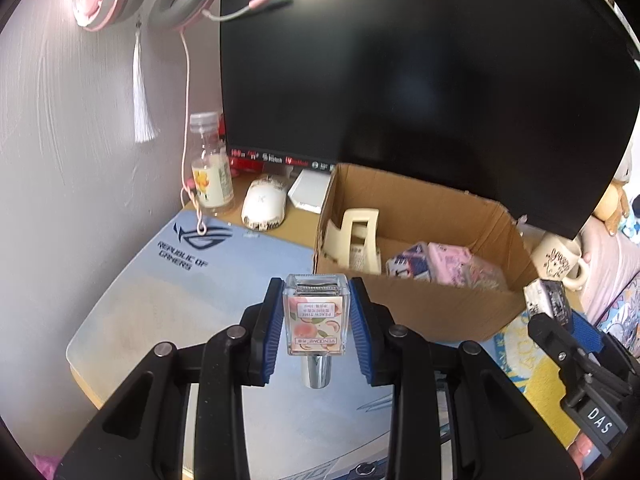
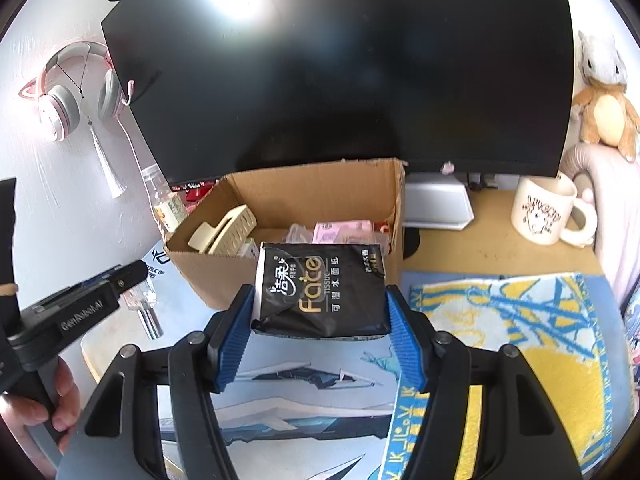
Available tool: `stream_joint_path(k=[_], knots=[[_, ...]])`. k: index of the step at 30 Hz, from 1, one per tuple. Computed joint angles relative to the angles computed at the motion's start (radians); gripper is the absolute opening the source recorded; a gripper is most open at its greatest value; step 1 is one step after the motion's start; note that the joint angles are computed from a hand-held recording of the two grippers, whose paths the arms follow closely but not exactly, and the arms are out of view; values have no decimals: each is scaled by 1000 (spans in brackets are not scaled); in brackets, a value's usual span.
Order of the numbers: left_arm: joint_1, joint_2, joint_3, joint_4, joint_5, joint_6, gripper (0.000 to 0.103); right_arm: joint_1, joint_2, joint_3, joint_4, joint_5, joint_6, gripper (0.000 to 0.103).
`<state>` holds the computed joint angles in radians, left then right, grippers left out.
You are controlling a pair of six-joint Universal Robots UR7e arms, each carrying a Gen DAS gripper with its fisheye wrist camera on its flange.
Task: Organize objects
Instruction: 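Carry the perfume bottle with left tool while right tool carries tissue pack to cardboard box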
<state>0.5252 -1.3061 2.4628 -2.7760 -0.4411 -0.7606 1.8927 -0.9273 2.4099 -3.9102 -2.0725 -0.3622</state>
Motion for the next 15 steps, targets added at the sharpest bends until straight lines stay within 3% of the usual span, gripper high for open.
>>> stream_joint_path(k=[7,15], knots=[[5,28,-62,17,39,26,30,12,-3,-41,-1,-33,-11,68],[37,67,-138,-47,-12,132,30,8,-6,-115,62,-48,-46,69]])
